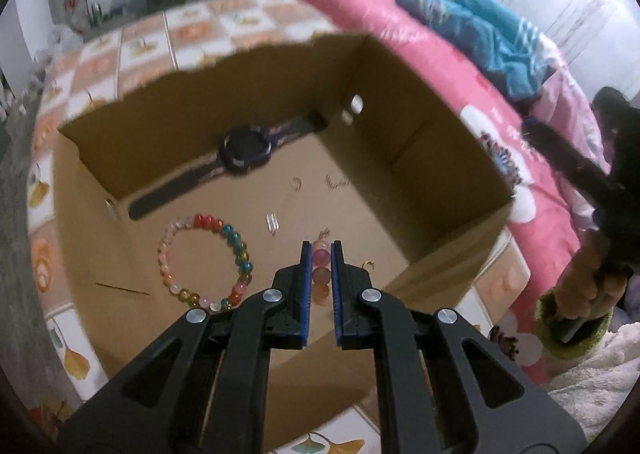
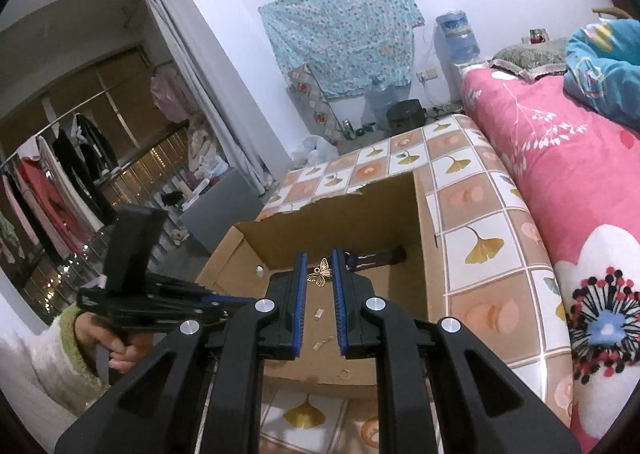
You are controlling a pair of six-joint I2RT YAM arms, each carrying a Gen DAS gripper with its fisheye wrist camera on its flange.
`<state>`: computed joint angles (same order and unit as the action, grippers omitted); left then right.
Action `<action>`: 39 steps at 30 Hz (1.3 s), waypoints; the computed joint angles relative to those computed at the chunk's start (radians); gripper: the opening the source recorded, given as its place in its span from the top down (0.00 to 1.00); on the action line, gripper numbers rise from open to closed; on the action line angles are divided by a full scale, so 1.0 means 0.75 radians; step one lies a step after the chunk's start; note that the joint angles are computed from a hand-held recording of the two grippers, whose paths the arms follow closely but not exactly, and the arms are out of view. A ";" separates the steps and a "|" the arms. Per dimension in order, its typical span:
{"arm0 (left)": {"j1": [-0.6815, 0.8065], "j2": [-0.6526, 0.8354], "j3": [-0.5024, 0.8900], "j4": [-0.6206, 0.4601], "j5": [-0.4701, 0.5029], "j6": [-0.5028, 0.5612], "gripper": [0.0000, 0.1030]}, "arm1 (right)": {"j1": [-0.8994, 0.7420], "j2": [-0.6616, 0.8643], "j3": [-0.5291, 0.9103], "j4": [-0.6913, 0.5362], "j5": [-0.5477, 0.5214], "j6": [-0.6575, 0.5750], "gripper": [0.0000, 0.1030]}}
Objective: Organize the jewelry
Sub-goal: 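Carry the bracelet over the box and open the left gripper while the right gripper carries the charm, then open the right gripper to drop the gold flower charm into the box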
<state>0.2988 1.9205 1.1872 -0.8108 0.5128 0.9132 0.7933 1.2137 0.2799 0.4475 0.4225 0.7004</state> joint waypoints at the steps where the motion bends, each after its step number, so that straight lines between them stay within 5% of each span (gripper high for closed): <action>1: -0.010 0.032 0.024 -0.018 -0.018 -0.003 0.92 | -0.015 0.004 0.000 0.002 -0.012 -0.003 0.88; 6: -0.043 0.077 0.047 -0.034 -0.061 -0.012 0.92 | -0.079 0.013 -0.032 0.034 -0.070 0.004 0.88; 15: -0.155 0.253 0.299 -0.457 0.212 0.032 0.92 | -0.112 0.026 -0.057 0.065 -0.090 0.018 0.88; 21: -0.228 0.294 0.259 -0.326 0.133 -0.108 0.75 | -0.093 -0.027 -0.057 -0.020 -0.051 0.037 0.88; 29: -0.051 0.093 0.144 -0.214 0.238 -0.050 0.66 | -0.132 -0.003 0.035 -0.121 -0.121 -0.003 0.88; 33: 0.106 -0.057 0.048 -0.131 0.325 0.018 0.54 | -0.207 0.107 0.205 -0.261 -0.300 -0.080 0.88; 39: 0.337 -0.231 -0.081 0.033 0.433 0.055 0.31 | -0.383 0.479 0.610 -0.545 -0.760 -0.180 0.88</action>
